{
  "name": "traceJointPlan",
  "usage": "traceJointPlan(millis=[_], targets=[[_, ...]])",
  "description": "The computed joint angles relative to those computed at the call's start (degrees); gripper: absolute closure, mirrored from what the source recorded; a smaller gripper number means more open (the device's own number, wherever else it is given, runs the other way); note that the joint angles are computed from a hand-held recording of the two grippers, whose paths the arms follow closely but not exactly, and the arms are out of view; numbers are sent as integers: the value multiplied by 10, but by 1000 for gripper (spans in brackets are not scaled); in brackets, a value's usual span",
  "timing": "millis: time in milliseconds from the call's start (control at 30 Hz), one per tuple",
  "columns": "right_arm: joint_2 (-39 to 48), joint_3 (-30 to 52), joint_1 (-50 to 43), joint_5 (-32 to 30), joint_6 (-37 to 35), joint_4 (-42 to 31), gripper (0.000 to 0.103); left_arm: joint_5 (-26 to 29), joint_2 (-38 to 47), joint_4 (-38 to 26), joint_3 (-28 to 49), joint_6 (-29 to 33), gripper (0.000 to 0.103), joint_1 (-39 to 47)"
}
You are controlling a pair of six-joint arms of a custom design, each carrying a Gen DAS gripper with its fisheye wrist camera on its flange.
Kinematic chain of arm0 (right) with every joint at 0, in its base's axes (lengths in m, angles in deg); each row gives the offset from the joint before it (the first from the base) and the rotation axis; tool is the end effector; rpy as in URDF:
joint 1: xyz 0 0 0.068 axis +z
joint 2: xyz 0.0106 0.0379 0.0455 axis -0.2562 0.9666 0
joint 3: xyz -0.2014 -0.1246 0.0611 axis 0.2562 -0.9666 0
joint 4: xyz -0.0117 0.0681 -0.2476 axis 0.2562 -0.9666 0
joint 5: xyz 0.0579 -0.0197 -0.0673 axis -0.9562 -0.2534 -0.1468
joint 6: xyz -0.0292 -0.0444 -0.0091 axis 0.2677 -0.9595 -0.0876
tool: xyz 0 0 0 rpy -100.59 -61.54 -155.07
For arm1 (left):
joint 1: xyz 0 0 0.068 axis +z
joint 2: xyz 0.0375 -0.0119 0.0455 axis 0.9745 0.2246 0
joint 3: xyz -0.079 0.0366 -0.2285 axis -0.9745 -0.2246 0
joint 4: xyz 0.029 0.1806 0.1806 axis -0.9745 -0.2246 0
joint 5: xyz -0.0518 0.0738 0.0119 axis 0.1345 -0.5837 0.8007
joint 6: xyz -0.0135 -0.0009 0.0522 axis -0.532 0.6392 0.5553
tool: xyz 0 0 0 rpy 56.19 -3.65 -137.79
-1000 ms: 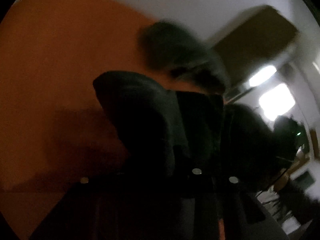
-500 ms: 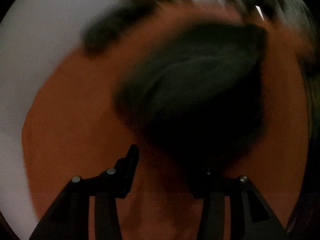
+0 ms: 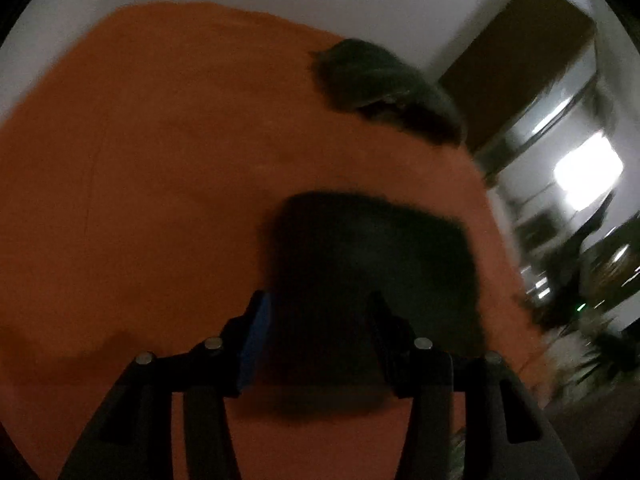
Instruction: Fold clothes
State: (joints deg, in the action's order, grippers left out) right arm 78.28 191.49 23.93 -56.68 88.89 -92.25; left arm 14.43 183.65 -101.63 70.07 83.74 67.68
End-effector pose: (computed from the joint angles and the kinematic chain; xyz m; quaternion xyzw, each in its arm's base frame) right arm 0.2527 0.1815 0.3592 -0.1044 0.9343 -0.0893 0.3291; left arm 0.3448 -0.0781 0.3236 0.2360 0.9093 -0.3029 0.1604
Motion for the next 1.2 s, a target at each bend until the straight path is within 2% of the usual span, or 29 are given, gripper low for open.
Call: traceJointPlan(millis=[67, 100, 133, 167, 200, 233, 267, 300, 333, 367, 433, 533, 600, 633, 733, 800, 867, 900, 967, 1000, 1067, 1133, 1167, 1200], targets=[[57, 34, -53, -87, 142, 66, 36, 4, -2, 69, -47, -54, 52, -39], [88, 47, -71, -124, 204, 100, 48, -11, 0, 118, -67, -95, 52, -70], [120, 60, -85, -158, 263, 136, 69, -30, 1, 151, -78, -132, 52, -99], [131, 43, -103, -191, 307, 179, 77, -55, 3, 194, -99, -173, 52, -132], [156, 56, -123, -218, 321, 198, 84, -84, -2, 231, -126, -201, 52, -151], [161, 40, -150, -237, 322, 198, 99, -132, -9, 267, -154, -226, 52, -168], [157, 6, -179, -253, 317, 205, 103, -170, -21, 296, -203, -226, 47, -164], [143, -49, -191, -278, 330, 240, 103, -181, -34, 323, -267, -229, 38, -163], [138, -74, -192, -292, 343, 261, 103, -182, -55, 360, -330, -228, 38, -158], [138, -87, -191, -304, 354, 275, 103, -161, -88, 393, -382, -217, 38, -143], [141, -105, -190, -326, 377, 294, 103, -150, -118, 377, -398, -184, 38, -127], [153, -33, -188, -302, 336, 257, 103, -149, -81, 258, -280, -172, 39, -114], [158, 12, -191, -292, 322, 253, 103, -172, -43, 265, -213, -205, 39, -156], [183, 57, -193, -277, 308, 228, 103, -180, -20, 269, -177, -213, 39, -175], [319, 237, -213, -253, 247, 135, 103, -195, 99, 238, -19, -198, 39, -213], [355, 266, -225, -239, 233, 109, 103, -206, 137, 216, 21, -198, 39, -219], [355, 239, -237, -202, 242, 104, 103, -232, 145, 232, -4, -210, 38, -222], [348, 211, -243, -182, 246, 113, 103, -235, 139, 271, -37, -223, 36, -222], [283, 95, -267, -242, 296, 191, 103, -228, 127, 309, -67, -238, 35, -219], [226, 26, -261, -236, 320, 225, 103, -229, 120, 296, -60, -244, 35, -217], [136, -47, -236, -206, 339, 253, 100, -222, 98, 279, -55, -252, 35, -211], [75, -85, -203, -191, 351, 260, 99, -185, 65, 296, -75, -243, 35, -218], [71, -83, -184, -196, 357, 246, 99, -190, 70, 287, -64, -227, 35, -231], [79, -79, -169, -195, 362, 231, 99, -230, 87, 279, -53, -207, 35, -249]])
